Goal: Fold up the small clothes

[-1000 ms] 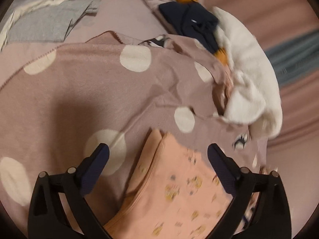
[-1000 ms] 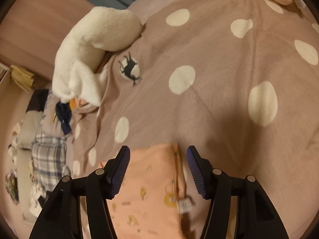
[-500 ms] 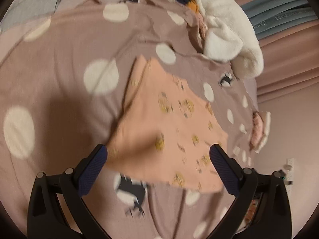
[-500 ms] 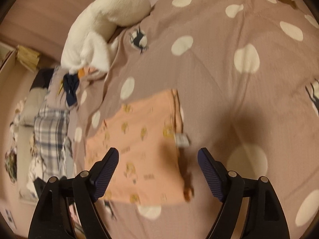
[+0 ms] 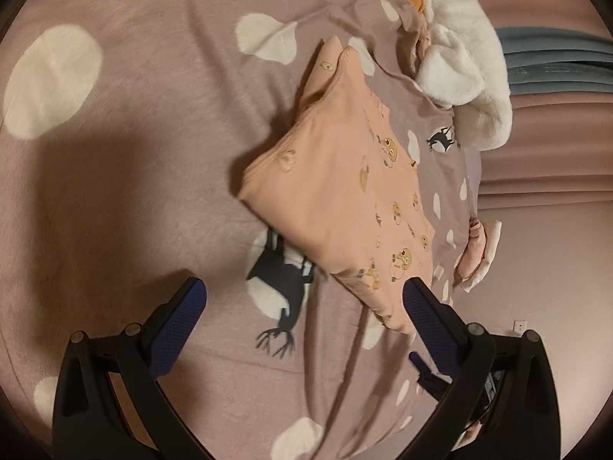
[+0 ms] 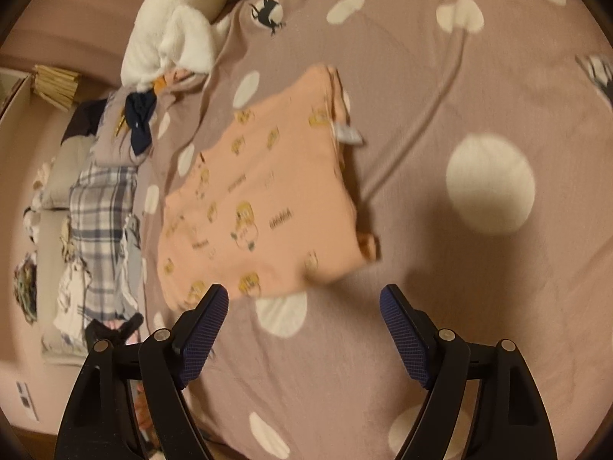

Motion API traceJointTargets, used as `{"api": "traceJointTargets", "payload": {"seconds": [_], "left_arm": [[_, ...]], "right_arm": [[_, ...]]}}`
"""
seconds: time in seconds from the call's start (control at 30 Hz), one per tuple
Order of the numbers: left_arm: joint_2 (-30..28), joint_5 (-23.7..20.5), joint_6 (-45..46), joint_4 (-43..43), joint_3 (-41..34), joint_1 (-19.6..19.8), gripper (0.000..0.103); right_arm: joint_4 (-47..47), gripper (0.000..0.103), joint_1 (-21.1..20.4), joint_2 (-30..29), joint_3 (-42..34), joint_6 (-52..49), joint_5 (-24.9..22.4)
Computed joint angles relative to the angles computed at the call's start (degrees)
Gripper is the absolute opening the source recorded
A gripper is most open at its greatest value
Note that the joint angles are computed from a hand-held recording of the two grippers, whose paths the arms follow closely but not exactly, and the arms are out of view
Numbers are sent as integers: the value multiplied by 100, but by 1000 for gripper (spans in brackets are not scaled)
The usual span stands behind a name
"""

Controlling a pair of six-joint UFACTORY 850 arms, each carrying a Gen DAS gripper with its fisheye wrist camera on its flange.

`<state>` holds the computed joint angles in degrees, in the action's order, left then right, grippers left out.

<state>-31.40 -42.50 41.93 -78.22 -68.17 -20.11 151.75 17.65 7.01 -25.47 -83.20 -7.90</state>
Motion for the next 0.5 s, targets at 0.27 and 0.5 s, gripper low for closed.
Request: {"api": "traceJointTargets", "payload": {"seconds": [0.27, 0.5], "left_arm": [[196, 145, 1096, -939, 431, -44, 103], [119, 444, 1665, -1598, 420, -161, 102]], "right_arm": [[-104, 82, 17, -562, 318, 515, -1333], [-19, 86, -22, -455, 418, 414, -1574]]}}
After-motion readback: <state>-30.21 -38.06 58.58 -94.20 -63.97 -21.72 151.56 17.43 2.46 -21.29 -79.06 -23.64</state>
